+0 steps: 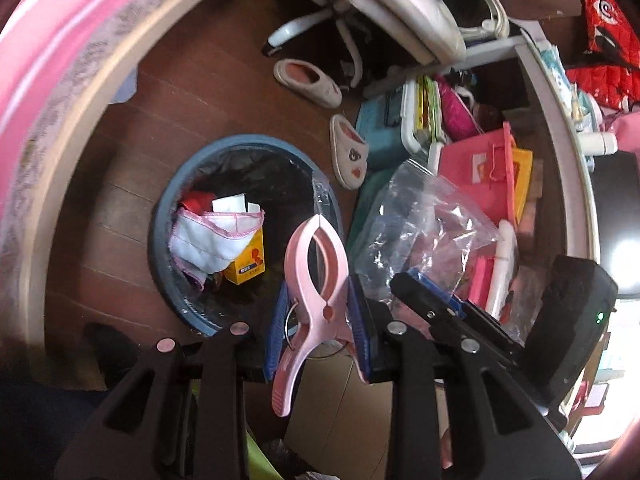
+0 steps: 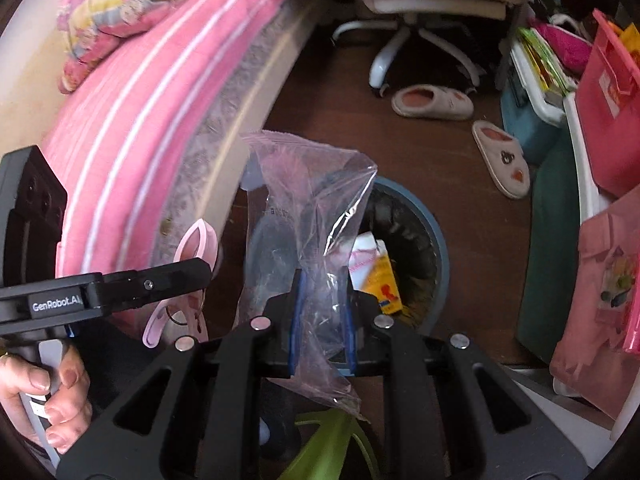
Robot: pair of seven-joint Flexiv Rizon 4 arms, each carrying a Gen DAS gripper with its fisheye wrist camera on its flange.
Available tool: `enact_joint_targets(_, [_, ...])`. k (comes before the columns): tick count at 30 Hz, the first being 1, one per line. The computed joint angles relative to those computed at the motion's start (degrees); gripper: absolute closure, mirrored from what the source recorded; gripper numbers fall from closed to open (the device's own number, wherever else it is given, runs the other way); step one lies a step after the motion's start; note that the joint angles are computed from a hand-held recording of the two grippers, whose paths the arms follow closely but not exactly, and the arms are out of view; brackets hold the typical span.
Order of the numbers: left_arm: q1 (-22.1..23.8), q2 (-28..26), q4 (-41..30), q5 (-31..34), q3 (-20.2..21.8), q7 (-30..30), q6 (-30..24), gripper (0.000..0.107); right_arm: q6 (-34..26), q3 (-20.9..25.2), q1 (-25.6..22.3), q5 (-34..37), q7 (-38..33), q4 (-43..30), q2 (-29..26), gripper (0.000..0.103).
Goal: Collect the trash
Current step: 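Open both tools to drop peg and bag into the bin, then move both open tools back to the water bottle on the bed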
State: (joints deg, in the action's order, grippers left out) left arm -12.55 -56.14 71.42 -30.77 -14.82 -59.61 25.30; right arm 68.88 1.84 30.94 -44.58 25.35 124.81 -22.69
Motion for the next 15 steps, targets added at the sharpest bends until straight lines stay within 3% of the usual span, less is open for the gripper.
enact_joint_targets(4, [-0.29, -2.49, -2.34, 0.18, -0.31, -0.08, -1.76, 0.078, 0.6, 0.47, -0.61, 2.06, -1.01, 0.37, -1.28, 0.083])
enact_joint_targets(5, [-0.32, -2.96, -2.54, 0.0, -0.58, 0.54, -1.35, 0.073, 0.25, 0.85, -0.75, 3.07, -1.8, 0.21, -1.56, 0.076])
enact_joint_targets(6, [-0.27, -3.48, -2.99, -0.29, -0.8, 0.62, -1.52, 0.066, -1.17, 1.8, -1.15, 5.1, -3.4, -0.26, -1.86, 0.05])
enact_joint_targets(7, [-0.3, -3.8, -3.24, -0.39, -0.77, 0.47, -1.6, 0.042, -3.42, 1.98, -0.79, 6.14, -3.99, -0.74, -1.78, 0.037])
enact_joint_targets(8, [-0.89, -3.6, -2.83, 0.14, -0.04, 0.08, 0.13, 0.028, -5.87, 1.99, -0.23, 6.67, -4.12, -1.18, -1.61, 0.028])
enact_joint_targets(15, [0.21, -3.78, -2.52, -2.28, -1.42, -1.24, 1.09, 0.028, -6.51, 1.82, -0.02, 6.09, -2.58, -0.08, -0.22, 0.025])
